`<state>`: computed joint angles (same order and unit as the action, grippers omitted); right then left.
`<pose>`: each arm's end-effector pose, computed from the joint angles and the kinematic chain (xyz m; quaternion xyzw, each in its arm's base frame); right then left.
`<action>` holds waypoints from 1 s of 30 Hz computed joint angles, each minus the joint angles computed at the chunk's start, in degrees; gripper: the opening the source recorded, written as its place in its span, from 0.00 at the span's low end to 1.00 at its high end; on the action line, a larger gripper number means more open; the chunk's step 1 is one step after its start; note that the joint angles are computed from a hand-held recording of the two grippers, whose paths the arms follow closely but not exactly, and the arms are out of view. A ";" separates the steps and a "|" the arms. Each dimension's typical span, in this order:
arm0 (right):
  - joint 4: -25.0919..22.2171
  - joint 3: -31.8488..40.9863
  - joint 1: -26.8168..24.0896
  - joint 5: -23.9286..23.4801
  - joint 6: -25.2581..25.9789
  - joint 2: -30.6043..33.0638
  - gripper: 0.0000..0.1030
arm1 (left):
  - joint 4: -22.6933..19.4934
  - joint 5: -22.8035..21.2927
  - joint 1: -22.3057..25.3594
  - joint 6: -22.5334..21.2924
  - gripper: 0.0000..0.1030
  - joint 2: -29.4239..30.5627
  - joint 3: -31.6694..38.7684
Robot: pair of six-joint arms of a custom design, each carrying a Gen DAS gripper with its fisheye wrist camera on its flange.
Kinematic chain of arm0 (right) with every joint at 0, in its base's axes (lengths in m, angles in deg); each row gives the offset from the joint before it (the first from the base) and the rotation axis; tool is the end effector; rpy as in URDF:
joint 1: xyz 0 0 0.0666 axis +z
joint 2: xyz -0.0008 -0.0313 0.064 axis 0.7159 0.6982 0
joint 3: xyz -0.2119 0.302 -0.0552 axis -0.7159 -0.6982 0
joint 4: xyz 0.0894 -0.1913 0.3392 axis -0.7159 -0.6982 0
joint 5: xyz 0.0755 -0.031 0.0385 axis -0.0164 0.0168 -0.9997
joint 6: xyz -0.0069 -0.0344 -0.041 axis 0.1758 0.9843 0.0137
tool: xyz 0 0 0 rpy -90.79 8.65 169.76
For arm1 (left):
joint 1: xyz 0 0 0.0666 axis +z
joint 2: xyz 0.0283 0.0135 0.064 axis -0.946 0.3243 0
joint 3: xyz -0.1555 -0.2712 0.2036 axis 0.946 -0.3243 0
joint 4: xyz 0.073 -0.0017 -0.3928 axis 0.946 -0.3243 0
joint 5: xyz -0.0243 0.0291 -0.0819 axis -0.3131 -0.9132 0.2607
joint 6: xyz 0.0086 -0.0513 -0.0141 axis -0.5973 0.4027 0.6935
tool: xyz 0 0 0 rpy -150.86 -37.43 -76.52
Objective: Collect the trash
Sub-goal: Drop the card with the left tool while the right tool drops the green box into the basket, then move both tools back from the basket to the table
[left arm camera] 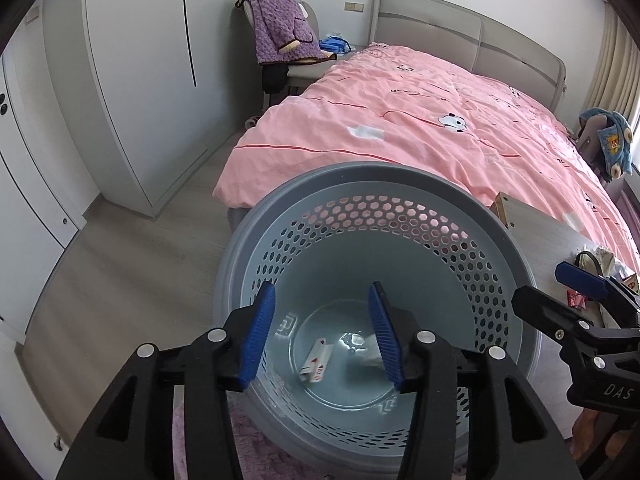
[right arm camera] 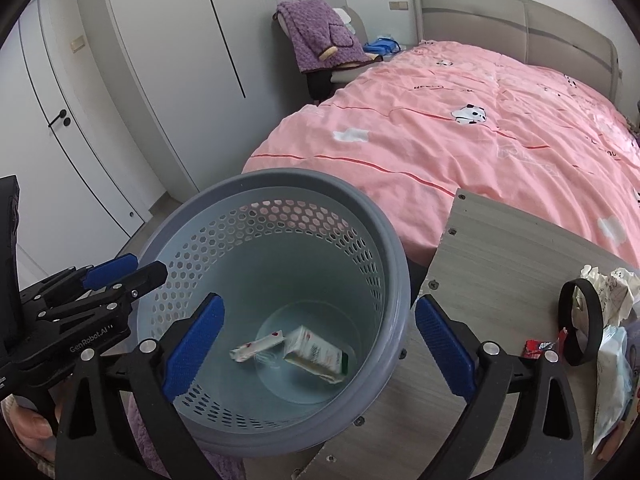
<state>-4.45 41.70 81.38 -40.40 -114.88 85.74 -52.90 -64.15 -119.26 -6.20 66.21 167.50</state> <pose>0.3210 0.2193 0.5117 0.0334 0.9325 0.1025 0.3446 0.3582 -0.3827 0.5023 0.0988 0.9396 -0.0485 0.3241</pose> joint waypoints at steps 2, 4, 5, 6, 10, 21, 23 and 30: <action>-0.02 -0.19 0.04 0.04 -0.16 -0.11 0.92 | -0.33 -0.52 -0.24 0.18 0.50 -0.07 0.00; -0.06 -0.32 0.12 0.31 -0.17 -0.15 0.92 | -0.57 -0.89 -0.41 0.17 0.54 0.07 0.27; -0.07 -0.38 0.12 0.33 -0.16 -0.19 0.92 | -0.65 -1.27 -0.58 0.20 0.56 0.03 0.29; -0.03 -0.45 0.16 0.35 -0.26 -0.21 0.92 | -0.68 -1.54 -0.69 0.16 0.56 0.07 0.39; -0.14 -0.86 0.16 0.23 -0.80 -0.42 0.92 | -0.67 -1.54 -0.83 0.31 0.60 -0.36 0.00; -0.65 -2.32 0.40 0.48 -2.45 -2.26 0.92 | -2.57 -2.58 -1.27 1.77 0.65 -0.15 -0.04; -0.61 -2.65 0.30 0.45 -2.79 -2.72 0.92 | -3.00 -2.68 -1.45 1.90 0.65 0.03 0.06; -2.06 -2.70 -0.82 0.41 -3.74 -3.69 0.92 | -2.84 -2.27 -2.19 1.56 0.66 0.81 0.63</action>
